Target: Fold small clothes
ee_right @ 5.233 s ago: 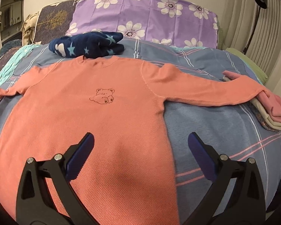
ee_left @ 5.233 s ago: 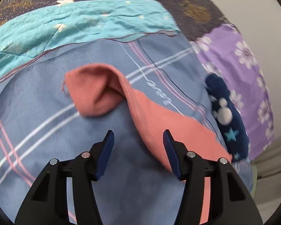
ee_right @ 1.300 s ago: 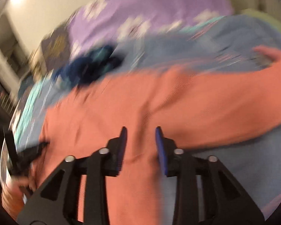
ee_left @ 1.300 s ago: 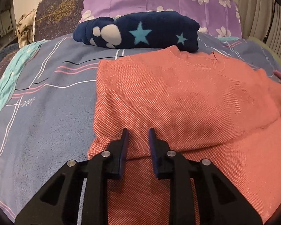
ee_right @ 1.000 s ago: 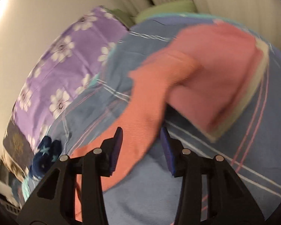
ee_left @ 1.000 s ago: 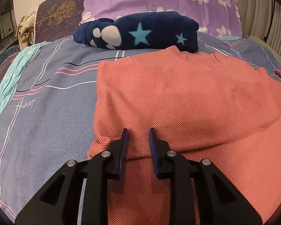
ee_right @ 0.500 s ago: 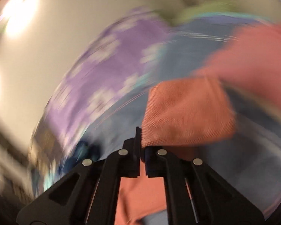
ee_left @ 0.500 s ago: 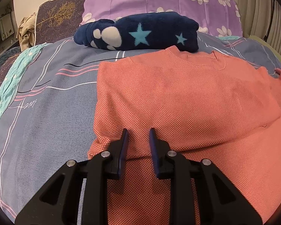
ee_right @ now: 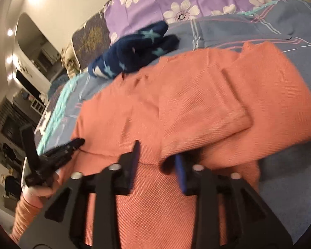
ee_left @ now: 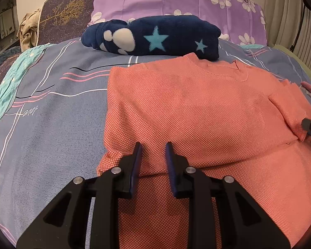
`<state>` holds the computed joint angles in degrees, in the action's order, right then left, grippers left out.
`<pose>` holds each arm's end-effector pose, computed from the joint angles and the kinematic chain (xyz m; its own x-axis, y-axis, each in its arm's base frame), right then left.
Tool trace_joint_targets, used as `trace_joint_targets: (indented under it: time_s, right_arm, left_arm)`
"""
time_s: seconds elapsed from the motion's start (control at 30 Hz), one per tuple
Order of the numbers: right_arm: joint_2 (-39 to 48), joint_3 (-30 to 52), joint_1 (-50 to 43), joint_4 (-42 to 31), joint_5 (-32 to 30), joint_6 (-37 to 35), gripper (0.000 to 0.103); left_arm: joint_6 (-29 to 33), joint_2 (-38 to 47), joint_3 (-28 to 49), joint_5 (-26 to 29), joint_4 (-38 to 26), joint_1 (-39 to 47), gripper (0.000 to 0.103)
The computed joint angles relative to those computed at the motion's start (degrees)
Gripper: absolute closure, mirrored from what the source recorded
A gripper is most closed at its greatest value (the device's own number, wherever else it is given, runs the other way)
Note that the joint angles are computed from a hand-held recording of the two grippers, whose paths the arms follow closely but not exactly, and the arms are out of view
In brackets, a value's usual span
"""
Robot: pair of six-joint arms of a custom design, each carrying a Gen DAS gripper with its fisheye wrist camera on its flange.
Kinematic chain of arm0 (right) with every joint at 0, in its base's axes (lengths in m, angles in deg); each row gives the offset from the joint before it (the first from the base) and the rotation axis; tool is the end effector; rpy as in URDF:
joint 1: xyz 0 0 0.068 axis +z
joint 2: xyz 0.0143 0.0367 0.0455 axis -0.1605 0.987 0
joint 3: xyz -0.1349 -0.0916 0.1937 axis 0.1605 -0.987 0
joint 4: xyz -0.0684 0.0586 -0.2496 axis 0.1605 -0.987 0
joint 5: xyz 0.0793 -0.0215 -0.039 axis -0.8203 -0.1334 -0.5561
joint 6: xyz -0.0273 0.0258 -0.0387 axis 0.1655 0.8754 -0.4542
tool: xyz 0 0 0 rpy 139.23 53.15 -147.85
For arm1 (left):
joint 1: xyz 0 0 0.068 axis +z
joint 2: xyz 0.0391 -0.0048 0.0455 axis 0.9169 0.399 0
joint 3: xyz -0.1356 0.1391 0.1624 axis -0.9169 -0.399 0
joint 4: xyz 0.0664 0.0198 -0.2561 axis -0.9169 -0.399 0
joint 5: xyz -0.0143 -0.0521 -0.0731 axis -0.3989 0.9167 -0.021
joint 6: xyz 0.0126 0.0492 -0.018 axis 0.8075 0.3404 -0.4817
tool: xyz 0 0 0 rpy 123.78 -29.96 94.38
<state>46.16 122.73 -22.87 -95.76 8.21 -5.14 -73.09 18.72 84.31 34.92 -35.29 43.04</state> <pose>0.3087 -0.0473 0.1454 -0.7965 -0.1511 -0.5854 -0.5007 0.7075 0.4988 0.1825 -0.0620 0.1371 -0.7118 -0.2791 -0.6445 -0.3551 0.9348 -0.0127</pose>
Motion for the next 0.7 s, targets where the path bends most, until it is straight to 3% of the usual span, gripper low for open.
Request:
trace_joint_targets:
  time_s: [0.2,0.23,0.27,0.33,0.37,0.47,0.57,0.7]
  right_arm:
    - [4.0,4.5,0.3,6.3,-4.0,19.8,0.055]
    - [3.7,4.8,0.6,3.4,-7.2,16.9,0.057]
    - [4.4,6.4,1.7,-3.8,-11.8,8.8,0.057]
    - [4.5,8.8,4.0,-19.0,-14.8,-10.4,0.059]
    - [1.1,6.3,4.6,-18.9,-14.0,-14.2,0.059]
    - [-5.8,0.4,3.8,-10.0,-8.9,-11.2,0.058]
    - [-2.5,2.2,0.0,-11.5,-5.9,-11.2,0.056]
    - [2.7,2.7,-4.5,-10.3,-2.0,-12.6,0.056]
  left_arm:
    - [0.0,0.0,0.0,0.1,0.0,0.0,0.077]
    - [0.0,0.0,0.0,0.0,-0.1,0.0,0.077]
    - [0.2,-0.3,-0.1,0.3,0.0,0.2,0.077]
    - [0.4,-1.2,-0.7,1.5,0.4,1.0,0.076]
    - [1.1,-2.7,-1.5,3.2,0.9,2.2,0.075]
    - [2.5,-7.1,-3.0,7.9,1.6,4.5,0.064]
    - [1.2,-9.6,-1.7,8.4,-0.1,2.2,0.059]
    - [0.7,-8.8,0.6,13.3,4.1,-1.7,0.053]
